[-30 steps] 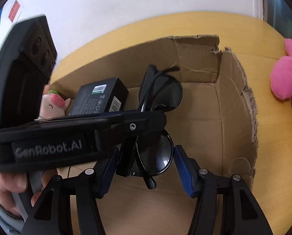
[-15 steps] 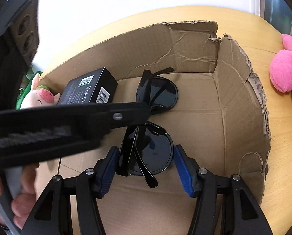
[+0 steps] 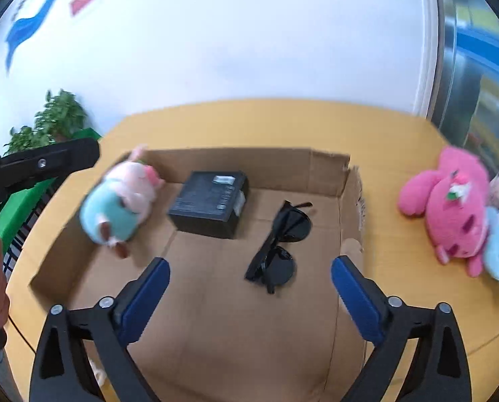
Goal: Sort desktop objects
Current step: 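Lower the sunglasses into the box and open the left gripper, then move the left gripper back toward the white phone stand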
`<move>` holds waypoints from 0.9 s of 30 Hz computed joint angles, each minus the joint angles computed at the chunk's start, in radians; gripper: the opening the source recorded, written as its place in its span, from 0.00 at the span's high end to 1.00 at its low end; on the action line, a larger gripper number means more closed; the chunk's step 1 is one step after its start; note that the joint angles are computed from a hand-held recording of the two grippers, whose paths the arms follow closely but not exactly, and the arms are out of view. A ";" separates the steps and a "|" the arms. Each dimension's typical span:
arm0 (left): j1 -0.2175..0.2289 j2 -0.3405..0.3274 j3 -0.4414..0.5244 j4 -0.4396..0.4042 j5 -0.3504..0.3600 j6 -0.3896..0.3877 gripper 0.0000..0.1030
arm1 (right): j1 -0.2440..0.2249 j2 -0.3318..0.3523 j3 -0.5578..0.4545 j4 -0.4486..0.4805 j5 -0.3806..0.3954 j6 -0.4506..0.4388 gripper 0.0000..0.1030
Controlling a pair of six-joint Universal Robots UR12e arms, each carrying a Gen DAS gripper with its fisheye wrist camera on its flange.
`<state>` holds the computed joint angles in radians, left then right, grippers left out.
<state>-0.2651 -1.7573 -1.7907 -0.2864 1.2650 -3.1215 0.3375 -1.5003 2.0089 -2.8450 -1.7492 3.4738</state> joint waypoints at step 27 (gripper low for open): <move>-0.015 0.184 -0.327 0.228 0.089 -0.025 0.27 | 0.234 -0.076 0.108 -0.094 -0.231 0.070 0.02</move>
